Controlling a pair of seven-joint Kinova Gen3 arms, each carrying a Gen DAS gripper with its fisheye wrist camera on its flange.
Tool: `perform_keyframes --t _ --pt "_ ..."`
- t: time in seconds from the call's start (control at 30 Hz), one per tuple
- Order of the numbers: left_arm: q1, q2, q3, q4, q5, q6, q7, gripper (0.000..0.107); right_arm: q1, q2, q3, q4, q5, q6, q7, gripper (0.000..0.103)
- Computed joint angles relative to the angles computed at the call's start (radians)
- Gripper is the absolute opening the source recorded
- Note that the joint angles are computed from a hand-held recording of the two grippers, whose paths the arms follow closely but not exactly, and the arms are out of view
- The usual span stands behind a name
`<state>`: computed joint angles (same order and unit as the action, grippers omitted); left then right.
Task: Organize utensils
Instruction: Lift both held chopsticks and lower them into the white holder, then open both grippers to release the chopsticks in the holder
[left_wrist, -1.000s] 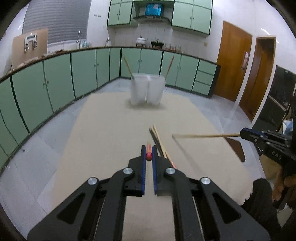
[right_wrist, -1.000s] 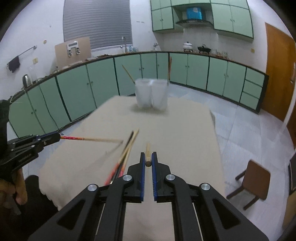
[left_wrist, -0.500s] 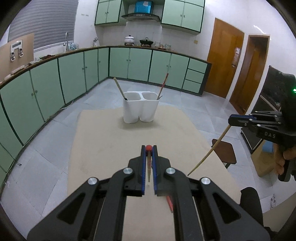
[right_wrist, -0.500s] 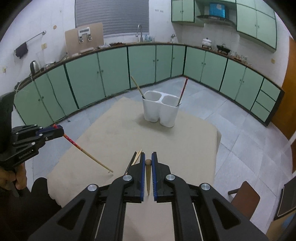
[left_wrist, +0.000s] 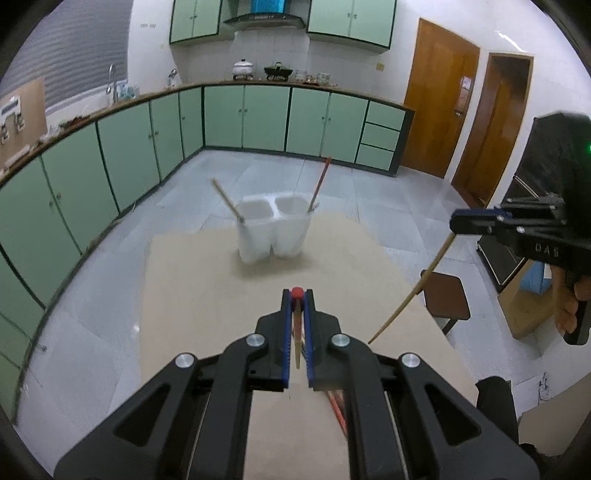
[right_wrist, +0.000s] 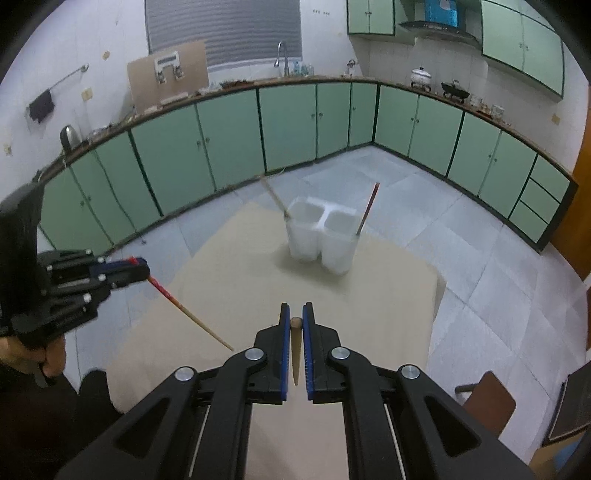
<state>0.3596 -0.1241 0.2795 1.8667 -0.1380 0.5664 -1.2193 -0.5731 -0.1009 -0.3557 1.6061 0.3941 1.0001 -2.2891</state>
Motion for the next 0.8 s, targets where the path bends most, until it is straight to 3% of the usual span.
perform_keyframes --t 0.33,0.5,0.7,0.8 --pt "0.006 0.154 -0.05 -0.291 -0.041 0.071 -0.014 0.005 0.011 0.148 0.1 -0.327 0.042 0.074 0.078 0.007" --pt "0.048 0.256 -0.09 -0.456 -0.119 0.102 0.034 0.005 -0.023 0.245 0.163 -0.473 0.095 0.083 0.096 0.007" --pt "0.096 0.368 -0.159 -0.578 -0.168 0.082 0.077 0.005 -0.038 0.347 0.246 -0.549 0.101 0.032 0.108 0.007" --pt "0.096 0.422 -0.177 -0.616 -0.147 0.071 0.068 0.005 -0.034 0.386 0.275 -0.553 0.077 0.003 0.113 0.007"
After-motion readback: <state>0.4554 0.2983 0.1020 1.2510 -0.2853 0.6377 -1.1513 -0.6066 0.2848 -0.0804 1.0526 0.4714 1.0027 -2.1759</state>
